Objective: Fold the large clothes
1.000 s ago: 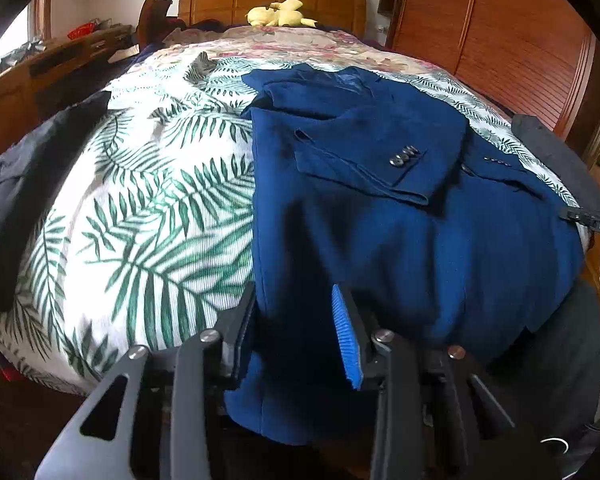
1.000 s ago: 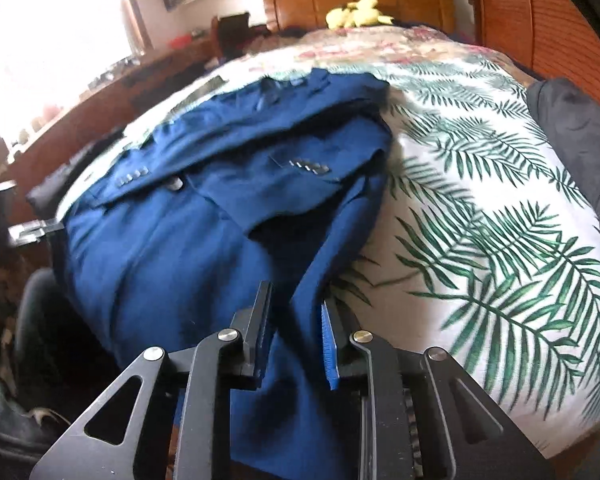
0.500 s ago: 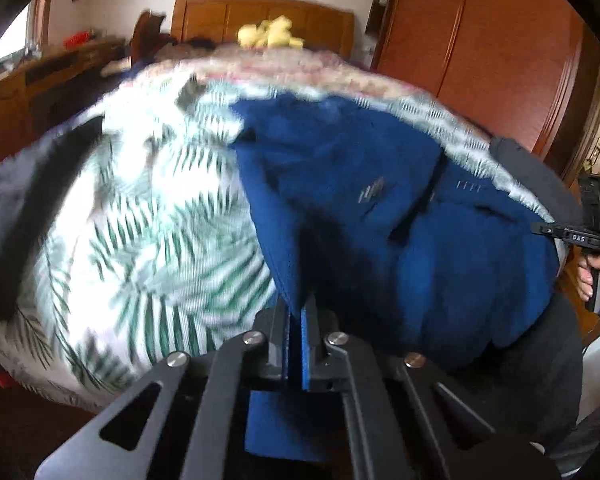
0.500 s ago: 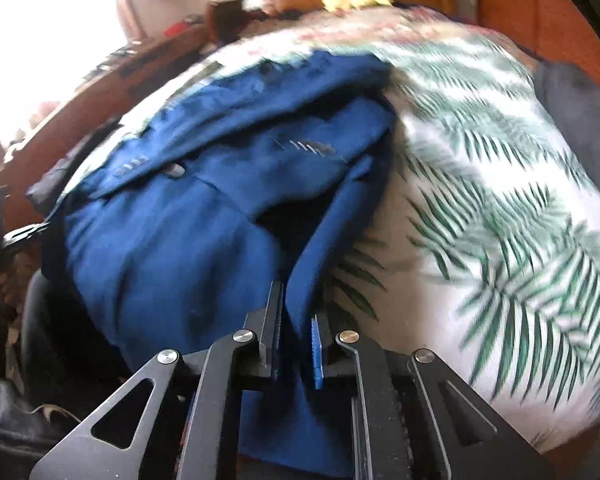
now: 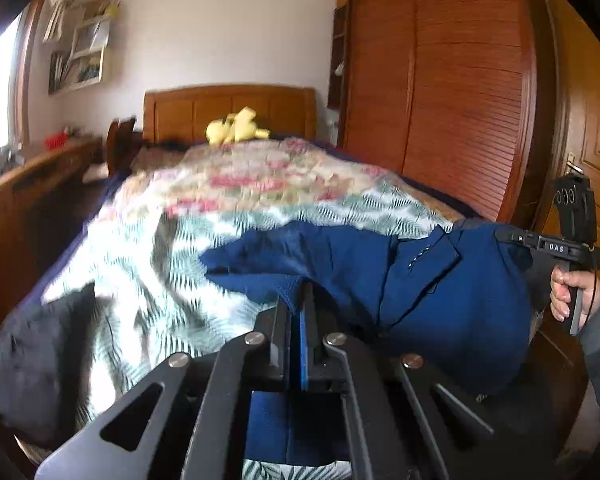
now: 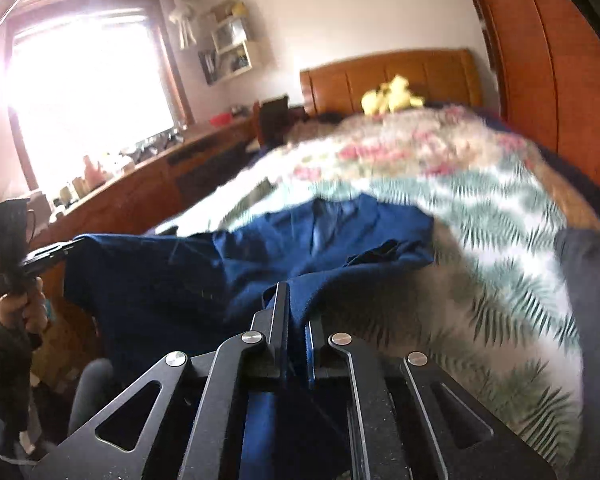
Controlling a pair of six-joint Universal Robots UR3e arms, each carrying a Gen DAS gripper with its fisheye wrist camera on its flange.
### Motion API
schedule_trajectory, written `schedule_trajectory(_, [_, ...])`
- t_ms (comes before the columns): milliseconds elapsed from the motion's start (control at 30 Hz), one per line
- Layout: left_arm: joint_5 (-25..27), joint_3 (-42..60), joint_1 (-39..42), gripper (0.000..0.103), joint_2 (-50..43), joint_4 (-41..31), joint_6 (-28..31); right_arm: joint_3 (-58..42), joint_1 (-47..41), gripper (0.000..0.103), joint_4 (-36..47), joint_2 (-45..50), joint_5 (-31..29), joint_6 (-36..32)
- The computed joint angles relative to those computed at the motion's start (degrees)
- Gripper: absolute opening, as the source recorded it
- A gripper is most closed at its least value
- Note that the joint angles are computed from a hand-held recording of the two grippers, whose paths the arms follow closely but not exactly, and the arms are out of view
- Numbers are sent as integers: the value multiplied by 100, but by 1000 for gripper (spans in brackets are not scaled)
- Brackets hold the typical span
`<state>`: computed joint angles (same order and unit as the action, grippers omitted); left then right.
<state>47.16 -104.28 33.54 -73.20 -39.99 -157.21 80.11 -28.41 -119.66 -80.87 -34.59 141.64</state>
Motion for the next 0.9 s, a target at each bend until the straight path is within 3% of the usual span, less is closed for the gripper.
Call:
schedule_trajectory(167, [-201,757,118,0,289,-481,104,-677,-287,3,313,-95,696,221])
schedule_trajectory(300, [-944,1296,786,0,676,-1320,294,-1062,-695,3,899,-395,1253,-57])
schedule_trajectory(433, [-1465,1523,1368,0,1015,-2014,658,-1701,-1236,3,2749,-709,1772,-1169])
schedule_trajectory(500, [-1146,1522,1153,0,835,-1793,622,-2015,-1495,3,3548,-772,1924,-1659])
schedule_trajectory(533, [-871,1465,921,0,660,-1515,538,-2021,-1544,3,3432,-778,1879,-1576])
schedule_trajectory(633, [-64,1351,196,0,-41,-703,227,-1569,-1320,3,1859,-639,1357,-637])
schedule_trajectory(767, [884,1484,-610,0,-1128,94,-216,-1851,-488,3,247,429,16,500])
schedule_trajectory(900, [1529,1811,-1092,0,-2018,463,-484,-2144,181,3,-996,1369,-1274,1101])
